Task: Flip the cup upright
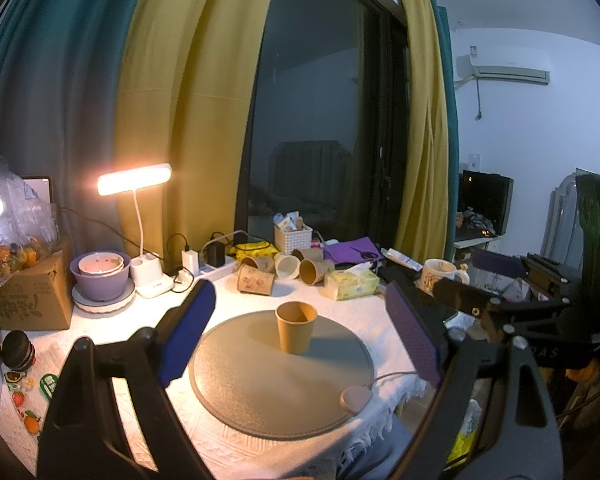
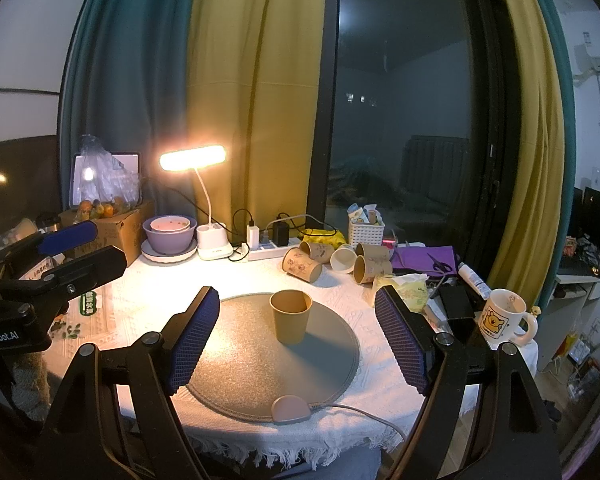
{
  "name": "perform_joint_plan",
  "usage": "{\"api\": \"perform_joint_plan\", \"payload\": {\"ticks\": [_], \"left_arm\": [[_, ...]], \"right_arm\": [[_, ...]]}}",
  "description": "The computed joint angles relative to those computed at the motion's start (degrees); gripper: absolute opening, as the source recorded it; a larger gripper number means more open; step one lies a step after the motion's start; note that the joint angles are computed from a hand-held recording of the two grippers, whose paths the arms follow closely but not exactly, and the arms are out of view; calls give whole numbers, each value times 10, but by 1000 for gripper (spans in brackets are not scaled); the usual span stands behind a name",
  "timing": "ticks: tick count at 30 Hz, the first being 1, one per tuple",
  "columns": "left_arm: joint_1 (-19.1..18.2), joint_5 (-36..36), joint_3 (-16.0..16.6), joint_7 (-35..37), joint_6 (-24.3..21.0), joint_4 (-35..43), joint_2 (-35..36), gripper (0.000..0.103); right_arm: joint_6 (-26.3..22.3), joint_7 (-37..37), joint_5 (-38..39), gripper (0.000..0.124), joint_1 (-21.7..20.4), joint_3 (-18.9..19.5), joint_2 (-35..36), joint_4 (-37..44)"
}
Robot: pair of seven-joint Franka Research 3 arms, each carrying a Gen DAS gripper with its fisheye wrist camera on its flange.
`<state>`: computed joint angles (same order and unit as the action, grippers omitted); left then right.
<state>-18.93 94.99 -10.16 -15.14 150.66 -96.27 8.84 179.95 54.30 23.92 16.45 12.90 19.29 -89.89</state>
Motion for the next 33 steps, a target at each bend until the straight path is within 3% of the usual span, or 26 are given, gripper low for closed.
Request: {"api": "perform_joint_plan", "payload": {"ticks": [21, 25, 28, 31, 32, 33], "left_arm": [[2, -4, 2, 4, 4, 2, 1, 88], [-3, 23, 0, -15, -6, 1, 4, 88], [8, -30, 2, 25, 34, 10, 27, 88], [2, -60, 13, 60, 36, 11, 51, 88], [5, -66, 17, 65, 57, 10, 57, 88], [3, -95, 18, 85, 46, 11, 66, 88]], "right_arm": [[-4, 6, -4, 83, 5, -7, 1, 4], [-4, 7, -5, 83, 6, -7, 1, 4], [-6, -11, 7, 83, -11, 14, 7, 5], [-37, 7, -5, 82, 8, -11, 30, 26], [-54, 17, -12, 75, 15, -22, 42, 38], [-71, 27, -19, 71, 21, -31, 53, 51]]}}
